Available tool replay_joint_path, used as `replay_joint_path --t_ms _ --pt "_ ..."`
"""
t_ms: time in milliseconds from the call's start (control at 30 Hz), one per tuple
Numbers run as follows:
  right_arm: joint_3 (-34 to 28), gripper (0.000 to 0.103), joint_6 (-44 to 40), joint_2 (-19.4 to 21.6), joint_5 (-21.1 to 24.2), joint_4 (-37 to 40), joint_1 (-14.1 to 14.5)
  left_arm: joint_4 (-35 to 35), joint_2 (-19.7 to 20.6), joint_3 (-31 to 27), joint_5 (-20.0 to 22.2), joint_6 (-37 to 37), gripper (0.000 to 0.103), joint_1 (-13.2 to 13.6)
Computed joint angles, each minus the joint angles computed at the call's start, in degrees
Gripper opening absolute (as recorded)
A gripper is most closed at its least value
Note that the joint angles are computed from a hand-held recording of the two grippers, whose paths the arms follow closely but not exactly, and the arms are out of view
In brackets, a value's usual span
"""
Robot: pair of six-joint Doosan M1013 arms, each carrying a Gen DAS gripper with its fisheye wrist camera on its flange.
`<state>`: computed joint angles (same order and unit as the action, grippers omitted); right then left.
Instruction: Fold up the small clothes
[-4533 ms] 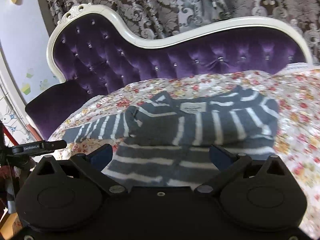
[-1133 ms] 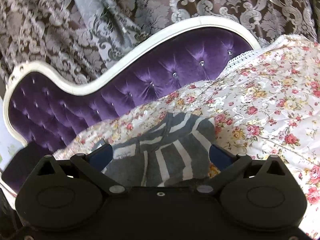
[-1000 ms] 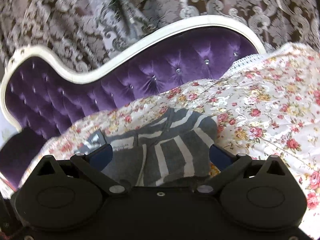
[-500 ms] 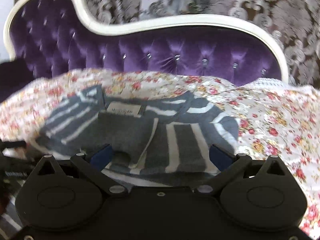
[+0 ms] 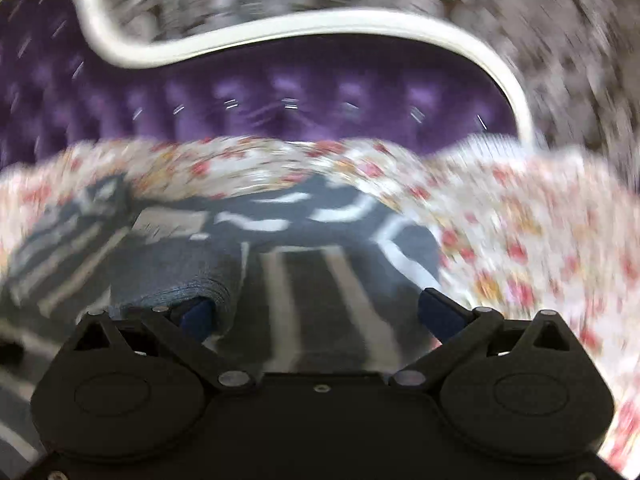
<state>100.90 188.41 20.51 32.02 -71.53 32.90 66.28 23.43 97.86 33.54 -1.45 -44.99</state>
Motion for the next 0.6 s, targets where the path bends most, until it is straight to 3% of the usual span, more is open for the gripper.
replay_joint_path --t_ms 67,233,400,500,600 --pt "1.3 0.103 4.1 -1.0 -0.9 0.4 -0.9 0.1 0.0 0.0 0.1 -0.2 0.103 -0.1" --pt "2.5 0.103 5.4 -2.1 -4.7 2.4 -1.8 0.7 -0.1 0.2 -0.1 -0.9 0.103 -0.1" --pt "0.8 0.103 -1.6 -0.7 -1.8 2.1 0.1 -4.6 -1.4 0.1 -1.7 3.6 0.102 0.7" --pt "0.1 0.103 -4.8 -0.1 -1.0 1.8 0.6 -0.6 -2.5 0.3 -0.5 1.6 0.102 0.1" --pt "-0.5 0.103 -6.6 0.5 -0.1 1.6 1.1 0.5 -2.1 -1.7 0.6 4.4 0.102 0.0"
